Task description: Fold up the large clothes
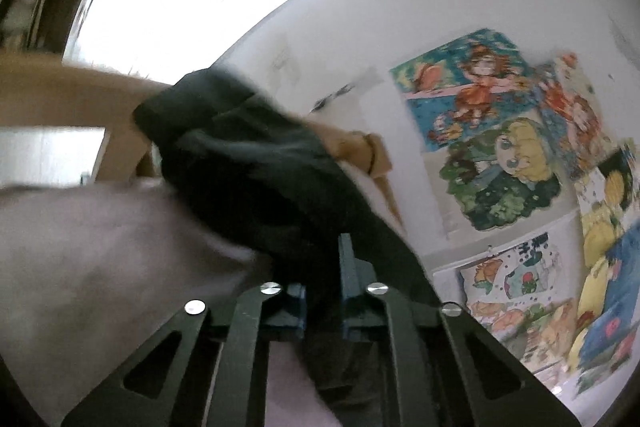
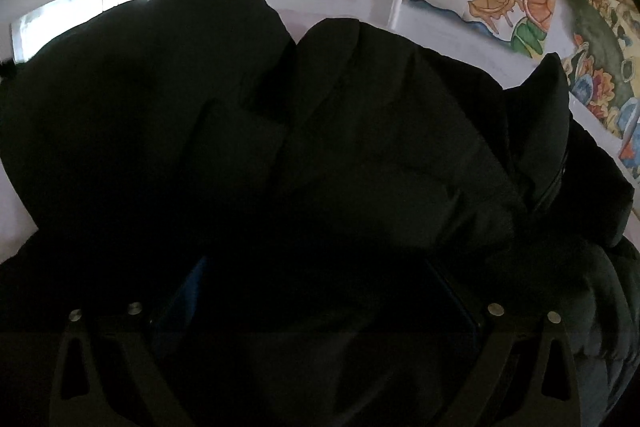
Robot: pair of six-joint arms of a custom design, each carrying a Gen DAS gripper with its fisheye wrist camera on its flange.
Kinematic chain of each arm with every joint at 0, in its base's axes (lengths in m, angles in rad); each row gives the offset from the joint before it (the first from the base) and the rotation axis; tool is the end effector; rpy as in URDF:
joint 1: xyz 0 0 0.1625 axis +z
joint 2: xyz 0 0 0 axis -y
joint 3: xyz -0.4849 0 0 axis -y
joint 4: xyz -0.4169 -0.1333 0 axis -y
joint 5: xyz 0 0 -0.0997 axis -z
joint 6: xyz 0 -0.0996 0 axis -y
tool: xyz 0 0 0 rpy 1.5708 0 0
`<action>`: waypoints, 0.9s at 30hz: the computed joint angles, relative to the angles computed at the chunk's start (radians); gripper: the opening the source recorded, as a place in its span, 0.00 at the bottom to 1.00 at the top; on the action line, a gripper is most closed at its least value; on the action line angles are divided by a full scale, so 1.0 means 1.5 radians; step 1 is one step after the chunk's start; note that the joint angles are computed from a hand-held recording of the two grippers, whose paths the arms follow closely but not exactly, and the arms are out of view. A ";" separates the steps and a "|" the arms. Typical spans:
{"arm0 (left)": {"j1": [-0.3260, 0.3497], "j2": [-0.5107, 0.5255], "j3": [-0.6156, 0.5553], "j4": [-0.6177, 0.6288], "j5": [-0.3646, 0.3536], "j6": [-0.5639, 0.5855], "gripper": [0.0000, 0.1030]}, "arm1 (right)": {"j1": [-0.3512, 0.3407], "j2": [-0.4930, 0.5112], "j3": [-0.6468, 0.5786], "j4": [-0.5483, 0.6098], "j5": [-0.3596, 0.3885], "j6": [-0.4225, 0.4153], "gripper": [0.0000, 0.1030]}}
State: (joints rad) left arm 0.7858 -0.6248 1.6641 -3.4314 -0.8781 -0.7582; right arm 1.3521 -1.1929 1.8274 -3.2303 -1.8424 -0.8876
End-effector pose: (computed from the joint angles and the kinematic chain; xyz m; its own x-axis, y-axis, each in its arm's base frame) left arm -0.3757 -0.6546 0.1075 -0.9663 -0.1766 0.1875 -0.2519 0.4965 -0.8307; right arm -0.0366 -0.6561 0.4015 -0.6496 -0.1198 0.7508 -0.6197 0.6556 -0.4316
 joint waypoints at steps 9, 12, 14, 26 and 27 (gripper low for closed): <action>-0.091 0.029 -0.030 -0.165 0.037 0.235 0.06 | -0.030 -0.135 0.033 0.136 0.120 0.055 1.00; -0.122 0.039 -0.047 -0.177 0.012 0.317 0.06 | -0.048 -0.197 0.065 0.150 0.130 0.022 1.00; -0.141 0.044 -0.059 -0.163 -0.021 0.370 0.06 | -0.067 -0.235 0.069 0.174 0.141 0.015 1.00; -0.239 0.183 -0.223 0.064 -0.149 0.607 0.06 | -0.265 -0.398 0.046 0.317 0.263 0.028 1.00; -0.240 0.197 -0.238 0.092 -0.165 0.605 0.06 | -0.291 -0.406 0.043 0.327 0.285 0.036 1.00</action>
